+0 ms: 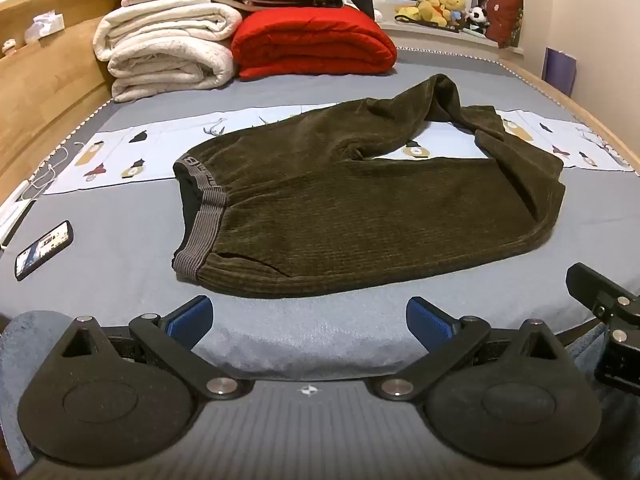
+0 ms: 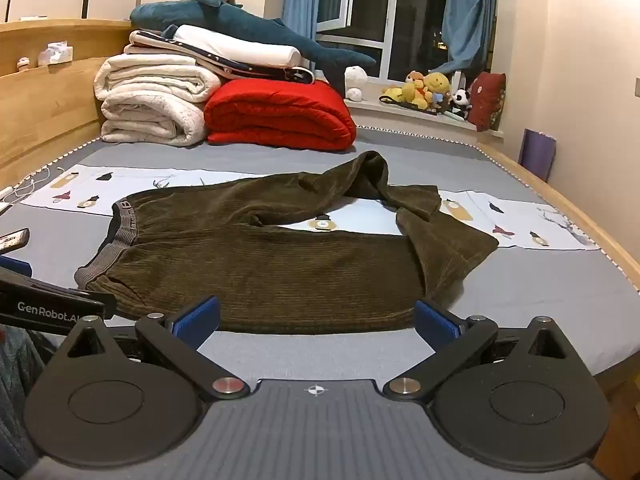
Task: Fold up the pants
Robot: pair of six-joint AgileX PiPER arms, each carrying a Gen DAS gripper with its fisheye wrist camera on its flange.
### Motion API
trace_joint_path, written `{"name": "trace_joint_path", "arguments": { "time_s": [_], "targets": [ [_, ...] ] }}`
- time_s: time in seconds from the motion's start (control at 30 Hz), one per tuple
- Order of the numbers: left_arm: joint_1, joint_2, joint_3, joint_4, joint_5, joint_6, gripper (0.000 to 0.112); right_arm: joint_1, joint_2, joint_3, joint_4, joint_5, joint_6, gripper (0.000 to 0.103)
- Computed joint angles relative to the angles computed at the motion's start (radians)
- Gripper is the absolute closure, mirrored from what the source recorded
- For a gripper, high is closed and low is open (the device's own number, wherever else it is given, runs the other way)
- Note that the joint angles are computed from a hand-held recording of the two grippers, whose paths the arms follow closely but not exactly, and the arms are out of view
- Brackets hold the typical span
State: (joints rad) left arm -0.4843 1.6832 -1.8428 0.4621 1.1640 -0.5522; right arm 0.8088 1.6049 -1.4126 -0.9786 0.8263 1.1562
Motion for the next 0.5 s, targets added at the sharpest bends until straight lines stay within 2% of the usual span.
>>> {"name": "trace_joint_path", "arguments": {
  "time_s": [0.1,0.17,0.3,0.5],
  "targets": [
    [-0.012,-0.003,0.006,0.022,0.007,-0.012,0.01,-0.001,0.003,-0.004,0.001,0.004,0.0,0.001],
    [-0.009,0.032,-0.05,-0.002,0.047,0.011,0.009,-0.001,0.002,-0.004,0.003,0.004,-0.002,0.001],
    [0.016,0.029,-0.05,-0.034,0.038,0.021,0.01,-0.002,0.006,-0.006,0.01,0.001,-0.01,0.001],
    [-0.003,0.017,-0.023,0.001,0.028,0.002,0.01,0.003,0.025,-0.028,0.013,0.008,-0.012,0.001]
  ]
}}
